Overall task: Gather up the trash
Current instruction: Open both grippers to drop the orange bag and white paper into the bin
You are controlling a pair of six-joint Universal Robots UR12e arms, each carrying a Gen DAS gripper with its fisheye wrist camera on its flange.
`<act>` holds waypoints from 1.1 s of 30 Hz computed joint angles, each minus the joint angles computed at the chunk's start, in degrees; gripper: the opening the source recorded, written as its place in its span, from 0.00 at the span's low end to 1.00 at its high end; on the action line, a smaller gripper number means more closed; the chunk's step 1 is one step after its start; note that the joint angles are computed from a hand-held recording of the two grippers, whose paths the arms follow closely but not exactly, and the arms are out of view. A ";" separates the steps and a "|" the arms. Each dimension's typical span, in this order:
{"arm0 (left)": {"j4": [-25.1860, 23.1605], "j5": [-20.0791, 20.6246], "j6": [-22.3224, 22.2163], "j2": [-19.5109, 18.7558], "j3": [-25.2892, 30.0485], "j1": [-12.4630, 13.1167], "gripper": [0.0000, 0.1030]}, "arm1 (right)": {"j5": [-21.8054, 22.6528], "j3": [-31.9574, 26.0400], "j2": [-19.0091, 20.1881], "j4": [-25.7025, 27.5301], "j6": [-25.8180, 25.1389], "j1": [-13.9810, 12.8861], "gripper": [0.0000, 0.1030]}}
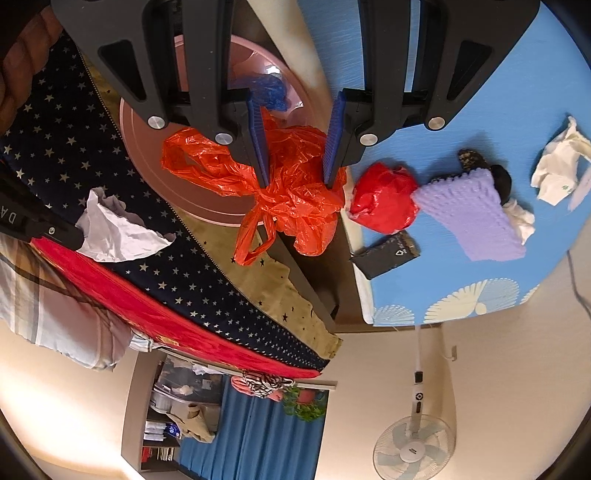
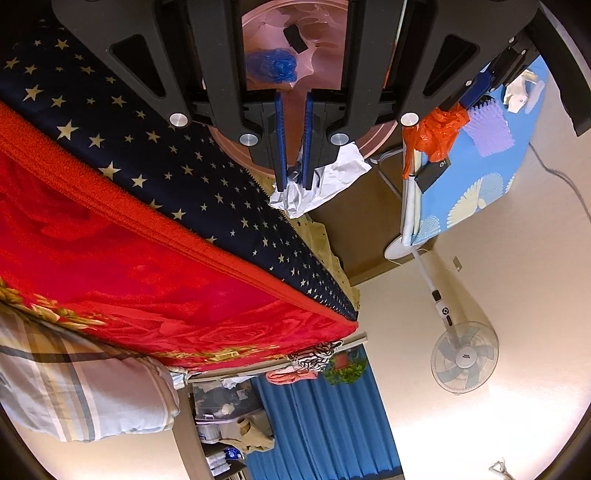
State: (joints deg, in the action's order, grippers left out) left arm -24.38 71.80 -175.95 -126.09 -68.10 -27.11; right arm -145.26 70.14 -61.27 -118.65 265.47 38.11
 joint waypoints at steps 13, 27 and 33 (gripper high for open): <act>-1.30 -3.08 -0.44 -0.06 0.10 0.34 0.42 | 1.33 -1.50 0.29 5.55 4.50 -0.24 0.37; 2.04 -1.48 0.26 1.79 -2.11 1.27 0.42 | 1.17 -3.14 1.66 0.64 -2.59 0.23 0.37; 4.81 0.71 -0.17 2.59 -3.65 1.73 0.40 | 1.74 -3.28 2.06 -2.77 -5.92 0.40 0.37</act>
